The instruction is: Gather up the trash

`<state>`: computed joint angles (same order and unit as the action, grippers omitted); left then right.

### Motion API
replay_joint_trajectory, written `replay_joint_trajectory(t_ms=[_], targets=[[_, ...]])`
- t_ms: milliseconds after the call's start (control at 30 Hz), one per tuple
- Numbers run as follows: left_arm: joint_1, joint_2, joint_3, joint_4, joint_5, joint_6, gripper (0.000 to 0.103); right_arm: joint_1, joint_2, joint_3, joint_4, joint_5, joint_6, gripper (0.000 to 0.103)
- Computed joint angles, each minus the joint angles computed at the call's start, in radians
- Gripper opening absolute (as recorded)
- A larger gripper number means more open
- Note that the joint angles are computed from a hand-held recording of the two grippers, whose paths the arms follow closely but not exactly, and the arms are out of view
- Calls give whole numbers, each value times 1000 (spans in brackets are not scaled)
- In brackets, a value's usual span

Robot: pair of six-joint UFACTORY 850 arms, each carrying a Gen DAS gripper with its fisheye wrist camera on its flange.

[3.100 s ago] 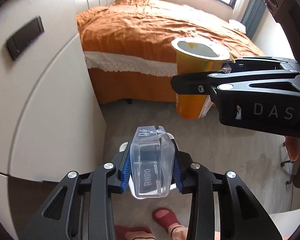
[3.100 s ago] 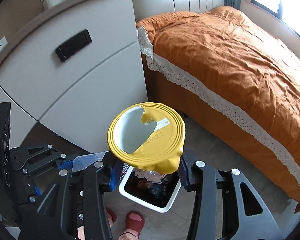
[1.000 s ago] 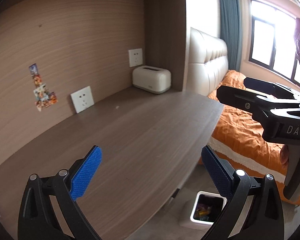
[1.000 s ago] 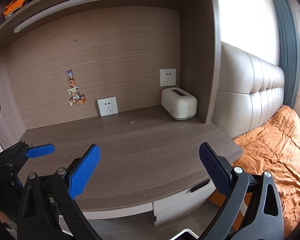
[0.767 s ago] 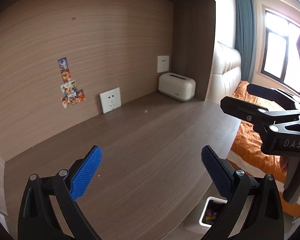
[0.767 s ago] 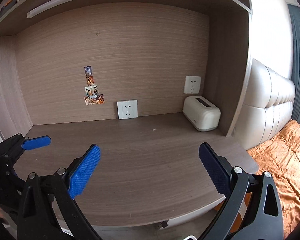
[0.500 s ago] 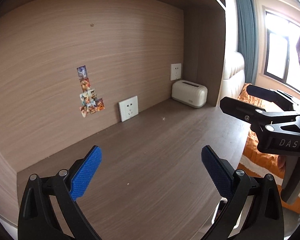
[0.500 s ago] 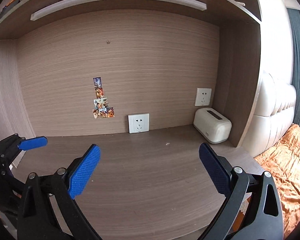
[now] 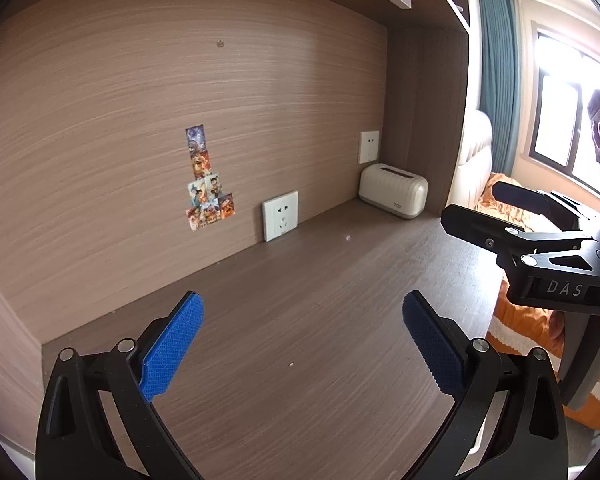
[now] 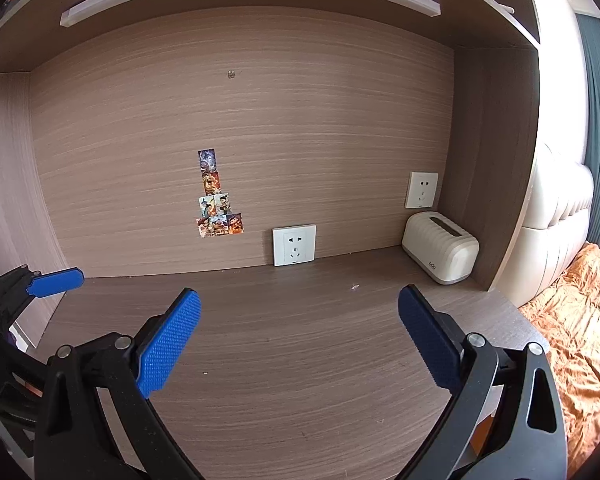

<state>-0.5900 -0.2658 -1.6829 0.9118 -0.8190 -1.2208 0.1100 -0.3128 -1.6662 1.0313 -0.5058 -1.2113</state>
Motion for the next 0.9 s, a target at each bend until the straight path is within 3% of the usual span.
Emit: replay_joint_trajectory(t_ms=[900], targets=[[17, 28, 49, 61, -24, -28, 98, 39, 18, 26, -51, 48, 58, 98]])
